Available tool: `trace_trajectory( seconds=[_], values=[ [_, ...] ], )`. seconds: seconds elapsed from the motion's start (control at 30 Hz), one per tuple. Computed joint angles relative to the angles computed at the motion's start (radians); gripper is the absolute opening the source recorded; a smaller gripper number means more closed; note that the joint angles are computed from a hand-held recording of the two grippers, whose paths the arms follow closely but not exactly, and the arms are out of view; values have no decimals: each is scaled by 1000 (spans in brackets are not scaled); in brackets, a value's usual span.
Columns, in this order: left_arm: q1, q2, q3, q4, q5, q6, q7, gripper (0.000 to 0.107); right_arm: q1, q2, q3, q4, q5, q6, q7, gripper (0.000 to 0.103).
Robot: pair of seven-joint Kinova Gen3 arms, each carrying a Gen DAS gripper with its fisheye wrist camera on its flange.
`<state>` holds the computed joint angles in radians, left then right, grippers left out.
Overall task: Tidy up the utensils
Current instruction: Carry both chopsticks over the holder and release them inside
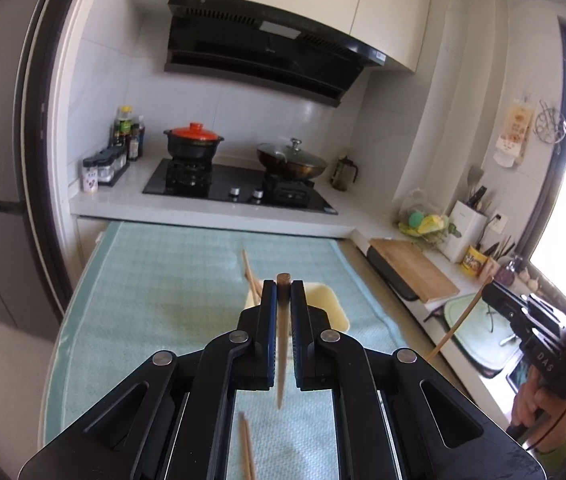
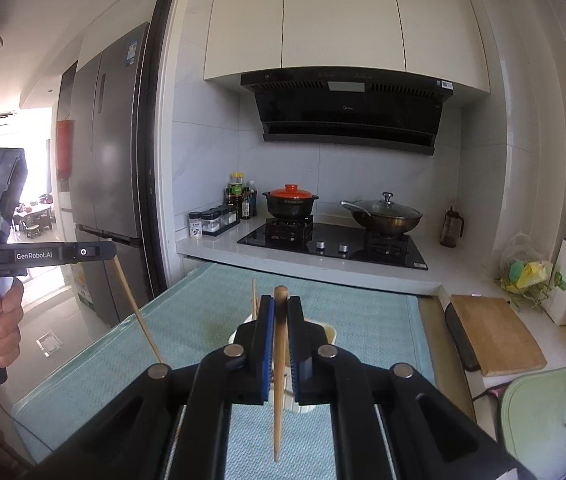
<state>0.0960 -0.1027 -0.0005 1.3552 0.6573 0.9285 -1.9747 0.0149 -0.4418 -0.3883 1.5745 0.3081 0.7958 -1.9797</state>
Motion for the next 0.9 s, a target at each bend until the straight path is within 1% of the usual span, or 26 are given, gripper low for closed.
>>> trace_trajectory(
  seconds=[0.07, 0.2, 0.33, 0.43, 0.47, 0.53, 0.67, 0.73, 0.83, 0.9],
  values=[
    [5, 26, 18, -45, -14, -21, 22, 5, 12, 37, -4, -45, 22, -13, 11, 7],
    [24, 100, 73, -148, -106, -71, 114, 5, 31, 111, -23, -121, 89, -46, 4, 7],
    [51, 189, 113, -239, -194, -90, 209, 5, 8, 186, 0, -167, 144, -84, -25, 7],
    [74, 258, 133, -297, -257, -72, 272, 4, -16, 242, 14, -182, 194, -99, -39, 7],
    [83, 283, 137, -319, -279, -57, 295, 4, -31, 262, 28, -186, 196, -97, -30, 7],
    [95, 337, 145, -366, -310, -10, 329, 4, -63, 306, 56, -204, 185, -69, -3, 7],
    [134, 434, 149, -452, -385, 93, 388, 5, -121, 411, 139, -279, 70, 30, 96, 7],
    [157, 466, 144, -474, -424, 121, 410, 5, -136, 453, 175, -296, 36, 50, 104, 7],
    [189, 489, 132, -485, -480, 139, 437, 6, -155, 504, 224, -307, -7, 54, 107, 7],
    [196, 488, 132, -478, -499, 137, 442, 18, -167, 529, 249, -314, -39, 53, 129, 9]
  ],
)
